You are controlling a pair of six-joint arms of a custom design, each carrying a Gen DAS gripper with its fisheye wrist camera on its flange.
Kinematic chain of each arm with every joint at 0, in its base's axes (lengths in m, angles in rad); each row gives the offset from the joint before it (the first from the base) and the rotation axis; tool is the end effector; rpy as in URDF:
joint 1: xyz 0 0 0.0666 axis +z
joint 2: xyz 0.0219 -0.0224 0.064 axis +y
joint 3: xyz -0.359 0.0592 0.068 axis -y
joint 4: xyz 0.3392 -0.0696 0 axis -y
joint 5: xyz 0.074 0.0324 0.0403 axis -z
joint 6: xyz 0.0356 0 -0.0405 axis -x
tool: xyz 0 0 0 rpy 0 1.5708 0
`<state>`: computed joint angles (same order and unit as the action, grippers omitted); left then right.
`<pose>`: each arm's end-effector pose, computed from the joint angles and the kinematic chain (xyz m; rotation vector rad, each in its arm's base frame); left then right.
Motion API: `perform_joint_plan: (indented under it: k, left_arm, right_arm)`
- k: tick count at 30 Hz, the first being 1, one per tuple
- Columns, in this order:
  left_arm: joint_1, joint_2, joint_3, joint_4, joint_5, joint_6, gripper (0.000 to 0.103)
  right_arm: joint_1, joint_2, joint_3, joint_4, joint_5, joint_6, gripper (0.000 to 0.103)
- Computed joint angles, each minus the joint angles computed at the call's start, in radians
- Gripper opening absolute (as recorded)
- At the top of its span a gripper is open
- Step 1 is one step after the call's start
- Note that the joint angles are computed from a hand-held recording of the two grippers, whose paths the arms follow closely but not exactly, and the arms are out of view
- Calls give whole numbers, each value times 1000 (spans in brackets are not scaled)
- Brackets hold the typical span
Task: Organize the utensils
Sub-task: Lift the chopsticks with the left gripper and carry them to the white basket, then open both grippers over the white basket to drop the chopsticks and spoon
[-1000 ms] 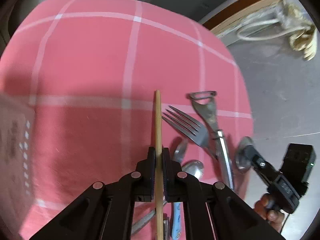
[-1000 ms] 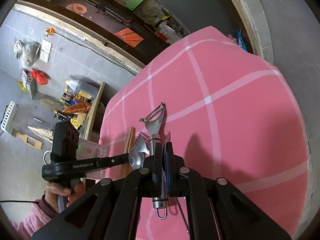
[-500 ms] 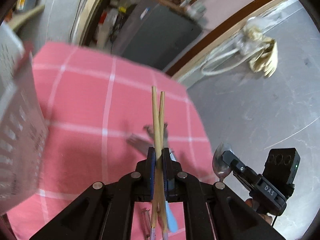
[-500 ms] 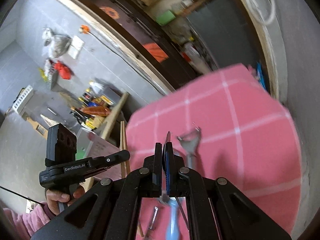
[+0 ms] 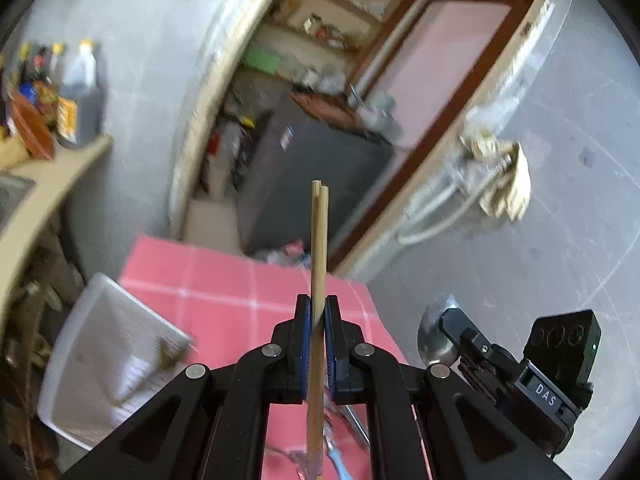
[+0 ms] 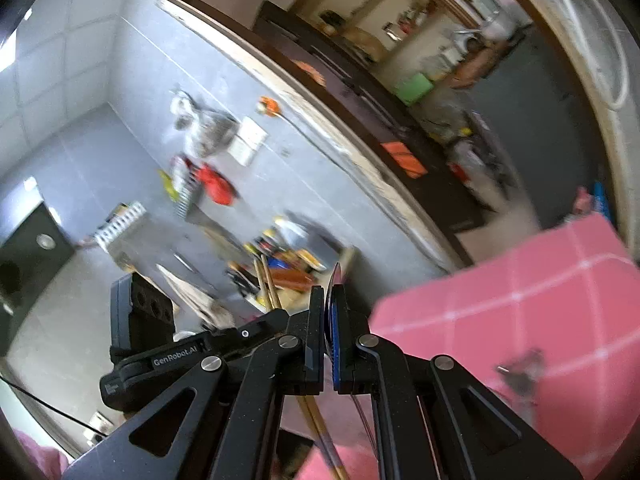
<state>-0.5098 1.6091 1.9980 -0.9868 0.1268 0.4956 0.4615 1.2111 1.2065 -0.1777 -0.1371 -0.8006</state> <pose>0.4408 -0.2520 0.5536 0.0915 2.2503 -0.6987 0.3614 0.1847 0.4690 0.2099 1.8583 1.0205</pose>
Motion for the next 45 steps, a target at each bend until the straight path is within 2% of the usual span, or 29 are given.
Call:
perform_joint_plan:
  k: [7,11,16,20,23,29,35,45]
  left_arm:
    - [76,-44,23,19,-122,-32,6]
    - [111,-76,-6,55,-184,-59,6]
    - [134,-130,-119,167,-267,-135,6]
    - [133,-147,-200,245,-284,-160,7]
    - [136,-164,-272,297,-269,-157,7]
    - [130,-185,-370,332,-239,-154,7]
    - [132,-197,-414,330,-213,-140,7]
    - [132,-192,-417,285,-174,-119,7]
  right_arm:
    - [83,187,127,264,21,-76,3]
    - [125,302,216,358,41,-96,3]
    - [156,417,292,438,58,-129,3]
    - [171,472,325,436,47,-103,3]
    - [173,486,326,412,20,-75,3]
    - [168,469,295,308,-18,4,3]
    - [161,440,254,256,-29,42,3]
    - [157,397,246,140,-23,114,3]
